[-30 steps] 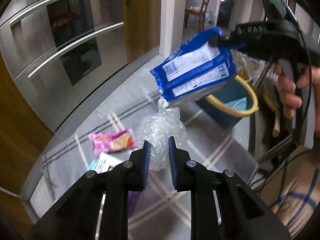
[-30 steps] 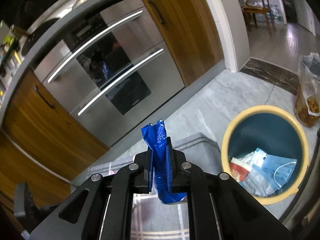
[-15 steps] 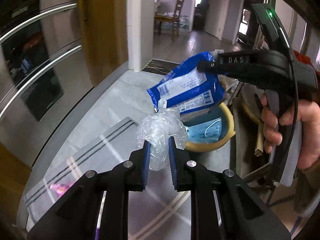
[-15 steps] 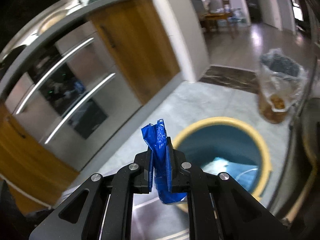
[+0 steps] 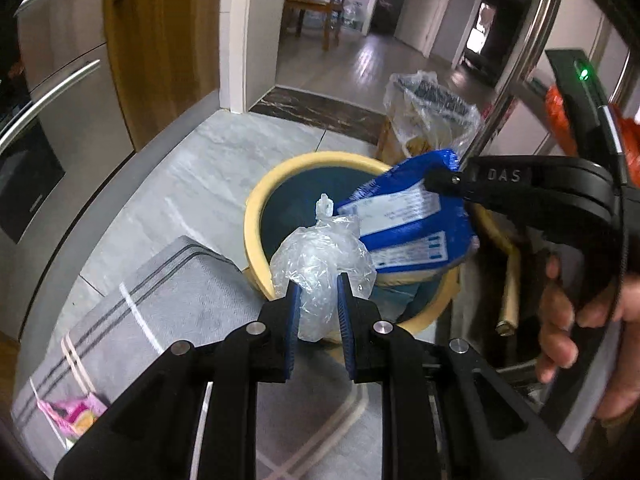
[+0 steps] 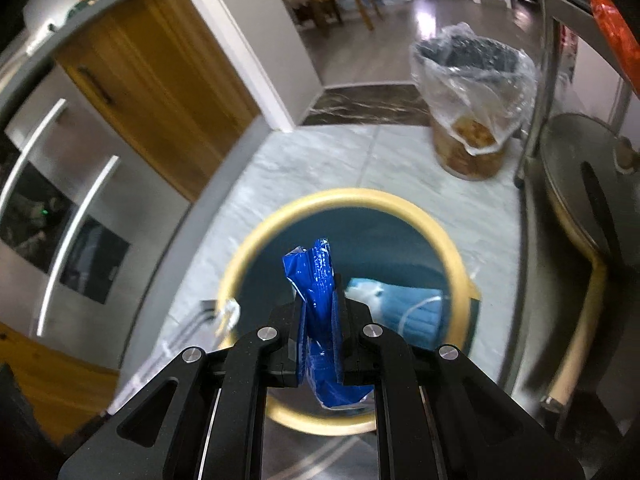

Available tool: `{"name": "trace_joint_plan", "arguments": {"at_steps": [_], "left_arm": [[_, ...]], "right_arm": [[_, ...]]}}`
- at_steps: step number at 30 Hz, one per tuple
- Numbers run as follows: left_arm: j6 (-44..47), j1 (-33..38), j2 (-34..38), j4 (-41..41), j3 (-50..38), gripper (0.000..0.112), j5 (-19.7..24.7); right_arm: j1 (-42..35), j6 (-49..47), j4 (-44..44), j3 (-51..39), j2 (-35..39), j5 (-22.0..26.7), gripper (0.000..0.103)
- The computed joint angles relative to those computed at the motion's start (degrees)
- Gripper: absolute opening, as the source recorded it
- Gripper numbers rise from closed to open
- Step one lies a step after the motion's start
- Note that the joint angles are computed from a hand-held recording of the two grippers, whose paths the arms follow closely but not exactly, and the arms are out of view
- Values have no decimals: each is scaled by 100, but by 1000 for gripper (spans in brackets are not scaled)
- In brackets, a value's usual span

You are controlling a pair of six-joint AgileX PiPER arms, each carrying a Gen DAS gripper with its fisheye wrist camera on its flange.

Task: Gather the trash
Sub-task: 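Carry the wipes pack and plastic bag over the bin and open both tools, then move both open tools back from the bin to the mat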

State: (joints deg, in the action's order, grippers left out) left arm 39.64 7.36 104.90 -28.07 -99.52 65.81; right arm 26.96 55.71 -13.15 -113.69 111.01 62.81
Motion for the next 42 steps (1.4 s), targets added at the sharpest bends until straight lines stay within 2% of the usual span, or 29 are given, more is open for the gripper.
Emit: {"name": "trace_joint_plan", "arguments": {"at_steps": [3,13,21,33,38,40,42], "left_arm": [[-139,-203,234,195,-115,18,-88],[-292,-595,598,666,-142,19,-372],[-432,-595,646,723,-201,47,-494],[-73,-138,243,445,232,47,-644],[104,236,9,309,385,48,-562],[142,380,-63,272,443,48,-520],[159,526,-145,255,495,48,-494]], "right_arm": [[-62,43,48,18,89,200,12],[-239,68,672,26,321,267,12],[-297,99,775,-85,435,364,13],[-201,-119,645,-329,621,366,15],[-149,-277,498,-372,667,342,21],[-134,-249,514,-369,656,367,28],[-73,-200,420,-340,600,334,40]]}}
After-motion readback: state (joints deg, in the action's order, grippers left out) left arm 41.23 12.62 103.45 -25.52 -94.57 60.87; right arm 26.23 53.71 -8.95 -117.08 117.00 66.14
